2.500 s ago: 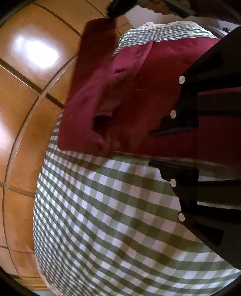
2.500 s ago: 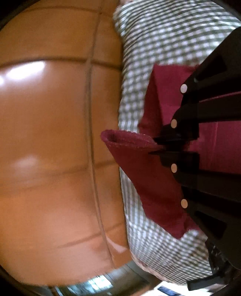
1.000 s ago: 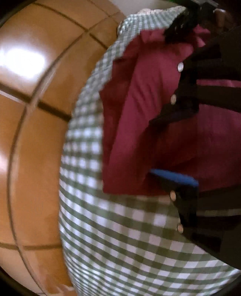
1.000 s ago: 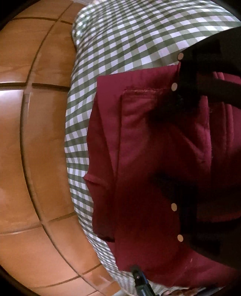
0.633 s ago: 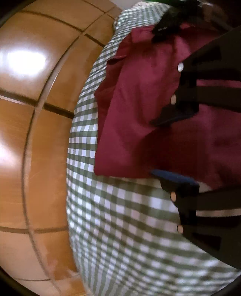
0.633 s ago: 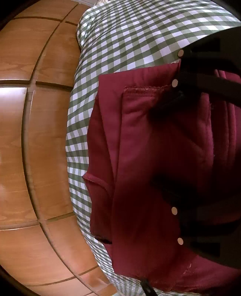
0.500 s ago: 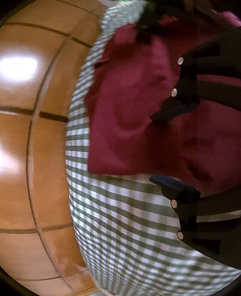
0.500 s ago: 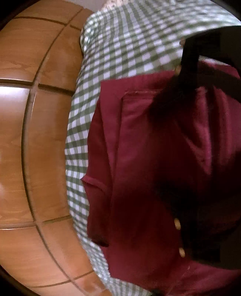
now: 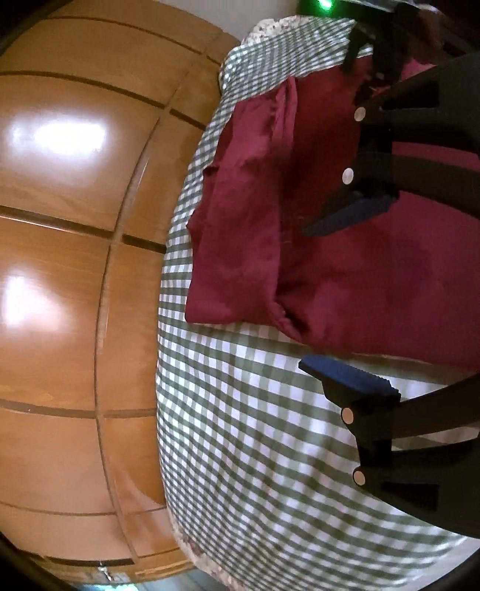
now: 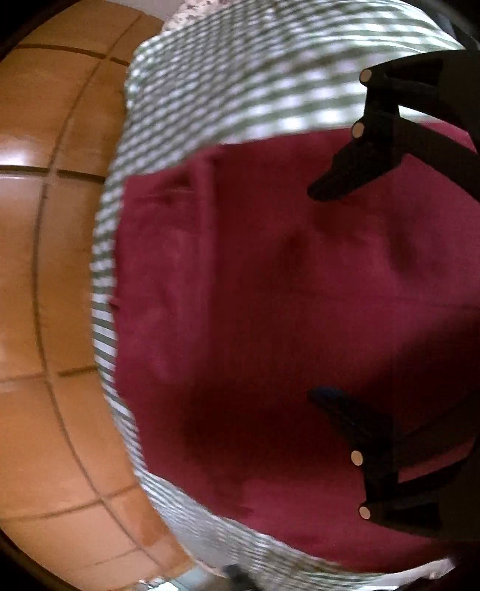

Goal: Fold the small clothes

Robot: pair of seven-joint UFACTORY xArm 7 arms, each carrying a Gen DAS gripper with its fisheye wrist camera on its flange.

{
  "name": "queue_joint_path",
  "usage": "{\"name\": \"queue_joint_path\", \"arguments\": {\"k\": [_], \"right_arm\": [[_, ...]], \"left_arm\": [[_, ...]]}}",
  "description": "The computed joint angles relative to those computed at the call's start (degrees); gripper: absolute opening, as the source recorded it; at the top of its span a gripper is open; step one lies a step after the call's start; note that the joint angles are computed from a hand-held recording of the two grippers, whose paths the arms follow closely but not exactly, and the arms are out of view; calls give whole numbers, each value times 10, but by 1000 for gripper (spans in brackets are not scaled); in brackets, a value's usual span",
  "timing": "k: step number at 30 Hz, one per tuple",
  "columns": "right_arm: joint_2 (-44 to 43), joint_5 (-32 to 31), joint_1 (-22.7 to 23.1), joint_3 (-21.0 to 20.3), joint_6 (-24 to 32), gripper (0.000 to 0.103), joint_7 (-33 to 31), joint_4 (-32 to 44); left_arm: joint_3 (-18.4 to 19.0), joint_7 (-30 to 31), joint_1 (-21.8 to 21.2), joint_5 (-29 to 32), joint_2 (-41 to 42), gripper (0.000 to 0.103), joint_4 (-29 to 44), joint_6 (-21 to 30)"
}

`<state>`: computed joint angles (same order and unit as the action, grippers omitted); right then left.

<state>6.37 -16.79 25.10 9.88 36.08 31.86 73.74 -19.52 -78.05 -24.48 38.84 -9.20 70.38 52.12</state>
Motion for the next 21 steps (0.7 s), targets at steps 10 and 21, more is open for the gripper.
{"name": "queue_joint_path", "arguments": {"k": [10, 21], "right_arm": [[-115, 38, -15, 20, -21, 100, 18, -126], [-216, 74, -63, 25, -11, 100, 52, -207]], "left_arm": [[-33, 1, -7, -28, -66, 66, -57, 28], [-57, 4, 1, -89, -121, 66, -117, 29]]}}
